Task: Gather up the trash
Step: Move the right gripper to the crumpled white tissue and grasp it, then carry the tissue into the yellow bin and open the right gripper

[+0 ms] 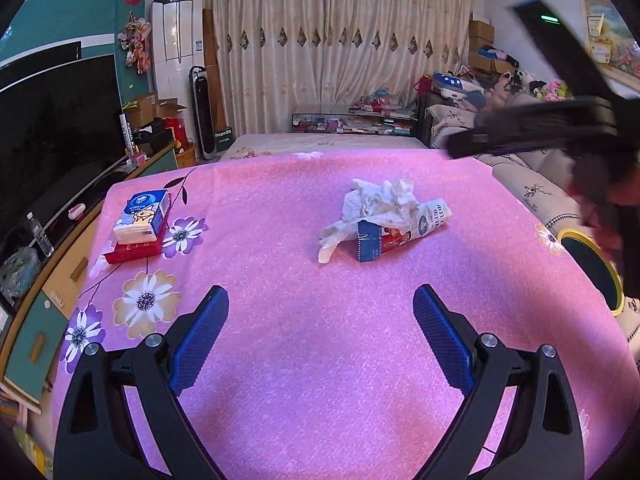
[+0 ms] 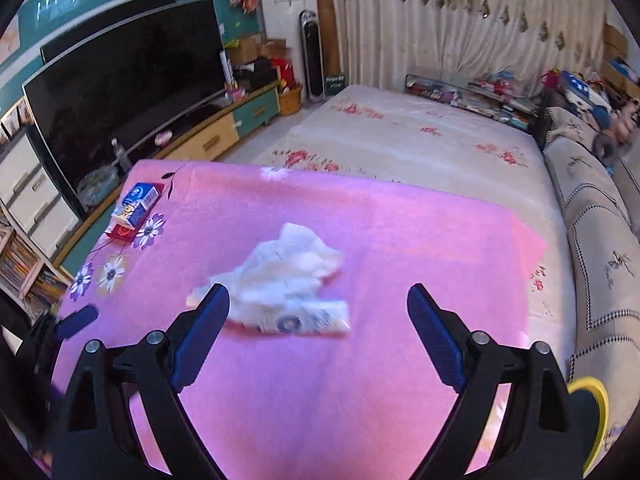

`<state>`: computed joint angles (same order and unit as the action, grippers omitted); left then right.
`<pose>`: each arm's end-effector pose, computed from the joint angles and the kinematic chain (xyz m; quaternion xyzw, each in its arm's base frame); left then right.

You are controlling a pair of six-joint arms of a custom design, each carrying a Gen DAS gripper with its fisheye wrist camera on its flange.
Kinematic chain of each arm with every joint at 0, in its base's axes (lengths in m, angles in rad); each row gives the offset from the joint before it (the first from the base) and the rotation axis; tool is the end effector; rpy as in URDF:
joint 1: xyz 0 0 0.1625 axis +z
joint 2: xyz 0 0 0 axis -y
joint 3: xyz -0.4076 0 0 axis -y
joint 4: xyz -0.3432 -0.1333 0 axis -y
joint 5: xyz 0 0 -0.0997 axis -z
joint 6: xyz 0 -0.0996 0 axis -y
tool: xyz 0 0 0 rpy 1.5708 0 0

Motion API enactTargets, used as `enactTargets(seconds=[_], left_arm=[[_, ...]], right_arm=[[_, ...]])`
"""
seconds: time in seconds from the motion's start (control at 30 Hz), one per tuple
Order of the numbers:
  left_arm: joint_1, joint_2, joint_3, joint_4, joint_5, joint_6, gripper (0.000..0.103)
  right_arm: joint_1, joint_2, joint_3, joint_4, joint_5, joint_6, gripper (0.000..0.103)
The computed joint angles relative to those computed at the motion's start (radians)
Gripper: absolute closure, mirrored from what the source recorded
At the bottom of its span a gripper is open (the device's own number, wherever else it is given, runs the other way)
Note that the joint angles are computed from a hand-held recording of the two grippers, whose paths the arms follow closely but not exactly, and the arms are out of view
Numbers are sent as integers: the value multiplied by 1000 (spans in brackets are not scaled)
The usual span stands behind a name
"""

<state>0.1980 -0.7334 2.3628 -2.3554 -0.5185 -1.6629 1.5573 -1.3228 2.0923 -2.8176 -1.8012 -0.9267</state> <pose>-0.2626 -0.2769 -0.0146 0.0897 0.8102 -0.4387 0.3782 0.1041 -0.4811 0.2785 0.4012 -0.8783 0.1588 0.2059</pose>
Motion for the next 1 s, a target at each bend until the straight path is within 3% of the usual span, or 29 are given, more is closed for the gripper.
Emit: enactTargets(seconds=[0.17,0.33,0.43,0.5,0.57,0.6,1.0], left_arm=[[0,8,-17,27,6,3,11],[-2,22,-40,61,6,8,11],[-2,27,-41,44,2,25,11],[-3,31,-43,38,2,33,11],[-4,35,-47,40,1,36,11],[-5,36,-48,42,1,37,11],[5,33,-34,-1,-2,51,11]], right_arm=[[75,178,-68,-12,-152,95,17],[90,257,-86,-42,-248,118,18],[91,274,-83,-32,-270,125,32],[84,268,-89,12,-255,145,49],[81,265,-95,35,-241,162,85],[79,257,-97,45,-226,164,91],[92,30,-81,174,-9,165,95]])
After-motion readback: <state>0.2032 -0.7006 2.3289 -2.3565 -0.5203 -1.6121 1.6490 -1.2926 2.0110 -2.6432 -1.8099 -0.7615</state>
